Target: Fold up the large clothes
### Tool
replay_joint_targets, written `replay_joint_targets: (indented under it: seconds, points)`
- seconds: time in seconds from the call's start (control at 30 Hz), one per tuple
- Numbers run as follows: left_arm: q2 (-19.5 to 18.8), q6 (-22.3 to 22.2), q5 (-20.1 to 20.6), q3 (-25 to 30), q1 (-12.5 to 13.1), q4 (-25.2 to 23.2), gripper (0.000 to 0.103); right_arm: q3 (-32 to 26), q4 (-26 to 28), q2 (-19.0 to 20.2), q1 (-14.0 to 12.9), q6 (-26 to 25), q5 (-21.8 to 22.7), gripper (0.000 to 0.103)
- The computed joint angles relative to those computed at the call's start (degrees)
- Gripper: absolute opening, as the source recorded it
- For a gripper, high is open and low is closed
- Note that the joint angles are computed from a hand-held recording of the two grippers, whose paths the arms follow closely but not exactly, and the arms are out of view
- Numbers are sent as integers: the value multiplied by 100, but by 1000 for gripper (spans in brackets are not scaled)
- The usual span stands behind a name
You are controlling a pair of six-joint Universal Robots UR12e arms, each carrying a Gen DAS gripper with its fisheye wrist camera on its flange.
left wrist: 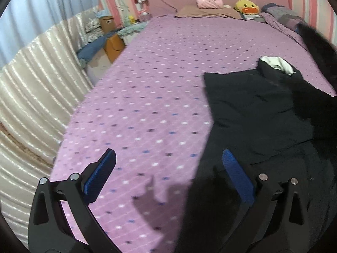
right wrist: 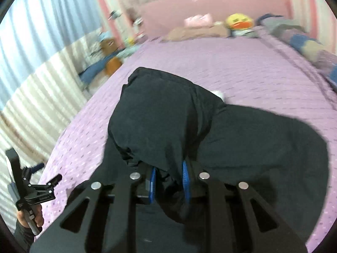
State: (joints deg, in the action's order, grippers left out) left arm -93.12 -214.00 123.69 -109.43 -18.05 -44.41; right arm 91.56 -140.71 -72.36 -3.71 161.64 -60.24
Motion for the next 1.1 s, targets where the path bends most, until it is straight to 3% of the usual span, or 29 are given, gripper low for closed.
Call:
replay_joint_targets:
  seconds: [0.1,0.17,0.33,0.5,0.73,0.83,0.93,1.1]
  points:
    - [235,-201,-103,-160,167,-206,100,-74,354,137,331,-331,-442,22]
    - [371,-351,-274,-237,285,-336,100,-177,769,194,487,-468,-812,30]
    - [524,-353,-393,-296,369,-314,100,-10,724,-85,449,-673,-712,66]
    - [270,-147,-564,-18,264,-161,100,89,487,-310,34,-673,-966,69]
    - [-577,136,-1497,676,136,266,100,166,173,-313,-798,-202,-1376,76]
    - [-973,164,-1911,981,131,273,100,171,96,-210,-1077,-75,-1226,77]
    - [-1298,251,-2231,1234,137,310,100,165,88,-85,-1181,-28,-1216,79]
    - [-1732,391,-2572,1641,189,60,100,37,373,234,-1321,467,-426,82]
